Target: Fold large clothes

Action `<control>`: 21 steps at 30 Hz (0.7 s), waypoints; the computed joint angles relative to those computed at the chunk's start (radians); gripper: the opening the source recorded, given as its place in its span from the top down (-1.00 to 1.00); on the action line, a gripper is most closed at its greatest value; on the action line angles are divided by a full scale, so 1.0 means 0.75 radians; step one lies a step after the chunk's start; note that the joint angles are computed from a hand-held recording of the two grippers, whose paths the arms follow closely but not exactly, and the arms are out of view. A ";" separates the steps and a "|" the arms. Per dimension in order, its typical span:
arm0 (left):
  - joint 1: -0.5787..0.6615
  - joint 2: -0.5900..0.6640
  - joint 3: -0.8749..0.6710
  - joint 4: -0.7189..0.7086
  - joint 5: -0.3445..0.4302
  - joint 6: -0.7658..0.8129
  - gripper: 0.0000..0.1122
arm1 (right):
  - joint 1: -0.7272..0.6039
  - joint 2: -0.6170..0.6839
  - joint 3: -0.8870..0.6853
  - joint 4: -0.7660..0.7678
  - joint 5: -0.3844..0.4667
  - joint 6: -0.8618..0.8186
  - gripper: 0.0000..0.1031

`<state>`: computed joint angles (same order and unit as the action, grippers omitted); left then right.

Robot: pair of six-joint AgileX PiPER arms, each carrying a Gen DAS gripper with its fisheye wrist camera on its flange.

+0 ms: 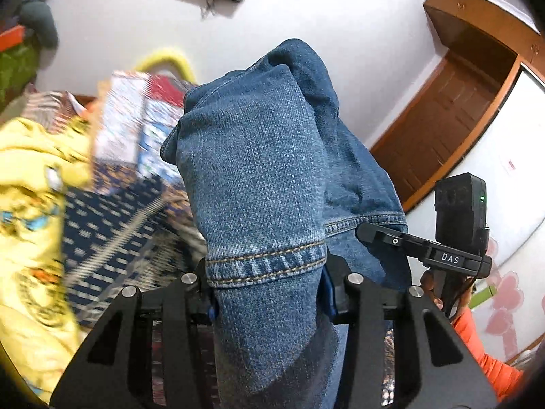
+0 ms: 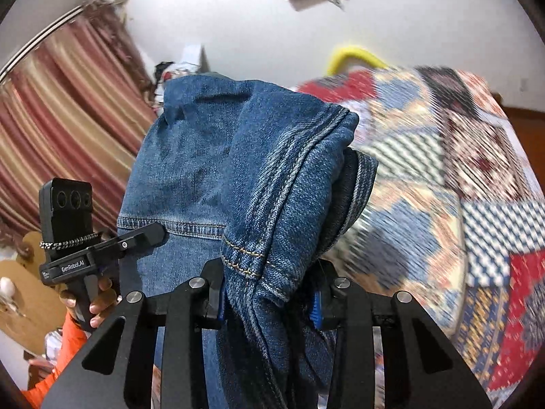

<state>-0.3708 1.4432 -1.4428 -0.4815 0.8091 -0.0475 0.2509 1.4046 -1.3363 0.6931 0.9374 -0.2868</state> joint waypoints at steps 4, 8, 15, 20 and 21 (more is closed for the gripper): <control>0.180 -0.030 0.023 -0.075 0.060 0.121 0.21 | 0.183 0.156 -0.152 -0.071 -0.104 0.132 0.38; 0.365 0.023 0.086 -0.188 0.072 0.273 0.21 | 0.287 0.367 -0.314 -0.132 -0.147 0.216 0.38; 0.512 0.308 0.138 -0.325 0.037 0.414 0.21 | 0.372 0.777 -0.613 -0.283 -0.101 0.391 0.38; 0.521 0.559 0.075 -0.290 0.000 0.455 0.16 | 0.384 0.973 -0.689 -0.332 -0.112 0.438 0.38; 0.525 0.576 0.088 -0.304 -0.026 0.486 0.13 | 0.375 0.999 -0.690 -0.319 -0.123 0.427 0.38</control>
